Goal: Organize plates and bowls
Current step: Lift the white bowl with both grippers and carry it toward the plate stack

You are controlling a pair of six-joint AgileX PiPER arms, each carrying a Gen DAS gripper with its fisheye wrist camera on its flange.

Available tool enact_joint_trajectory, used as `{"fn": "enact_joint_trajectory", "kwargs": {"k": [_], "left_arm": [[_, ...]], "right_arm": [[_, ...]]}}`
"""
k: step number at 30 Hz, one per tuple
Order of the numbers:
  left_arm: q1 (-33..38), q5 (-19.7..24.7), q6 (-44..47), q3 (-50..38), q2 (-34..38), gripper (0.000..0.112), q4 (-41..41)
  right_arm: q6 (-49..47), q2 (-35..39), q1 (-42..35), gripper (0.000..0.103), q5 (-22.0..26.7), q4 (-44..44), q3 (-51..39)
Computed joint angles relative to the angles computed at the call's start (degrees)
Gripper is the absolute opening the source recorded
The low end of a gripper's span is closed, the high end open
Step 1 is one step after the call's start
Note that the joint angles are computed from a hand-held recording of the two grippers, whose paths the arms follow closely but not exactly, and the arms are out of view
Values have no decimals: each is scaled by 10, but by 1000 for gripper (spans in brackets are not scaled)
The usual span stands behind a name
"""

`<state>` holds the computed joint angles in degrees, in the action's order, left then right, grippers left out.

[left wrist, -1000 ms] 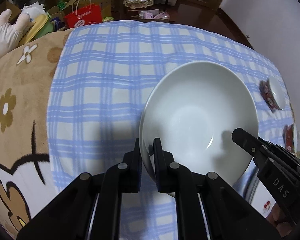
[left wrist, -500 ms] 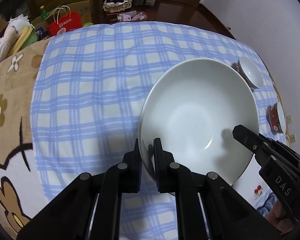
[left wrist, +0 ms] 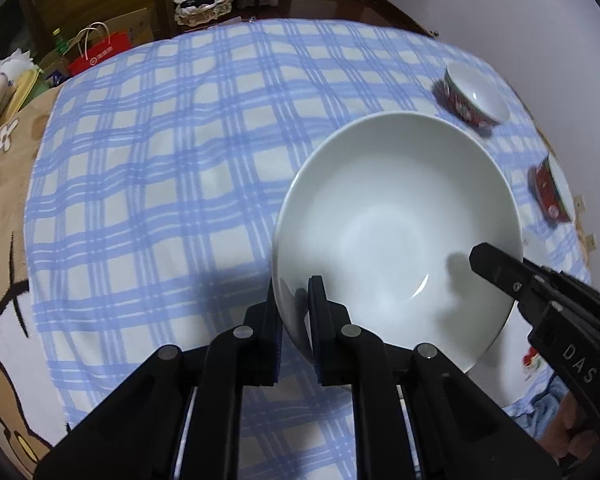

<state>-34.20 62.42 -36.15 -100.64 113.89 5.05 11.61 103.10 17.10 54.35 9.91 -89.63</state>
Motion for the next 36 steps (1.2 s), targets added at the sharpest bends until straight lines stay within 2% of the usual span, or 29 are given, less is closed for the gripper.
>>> {"fn": "enact_joint_trajectory", "kwargs": {"k": [5, 11, 15, 18, 36], "left_arm": [[1, -16, 5, 10, 20, 13, -11], [-1, -34, 2, 15, 22, 14, -5], [5, -51, 10, 23, 20, 14, -14], [5, -60, 11, 31, 16, 14, -15], [2, -68, 14, 36, 13, 15, -12]], "right_arm": [[-17, 9, -15, 13, -12, 23, 28], [-28, 8, -23, 14, -49, 45, 57], [13, 10, -4, 15, -65, 4, 62], [30, 6, 8, 15, -67, -23, 65], [16, 0, -1, 15, -71, 1, 73]]}}
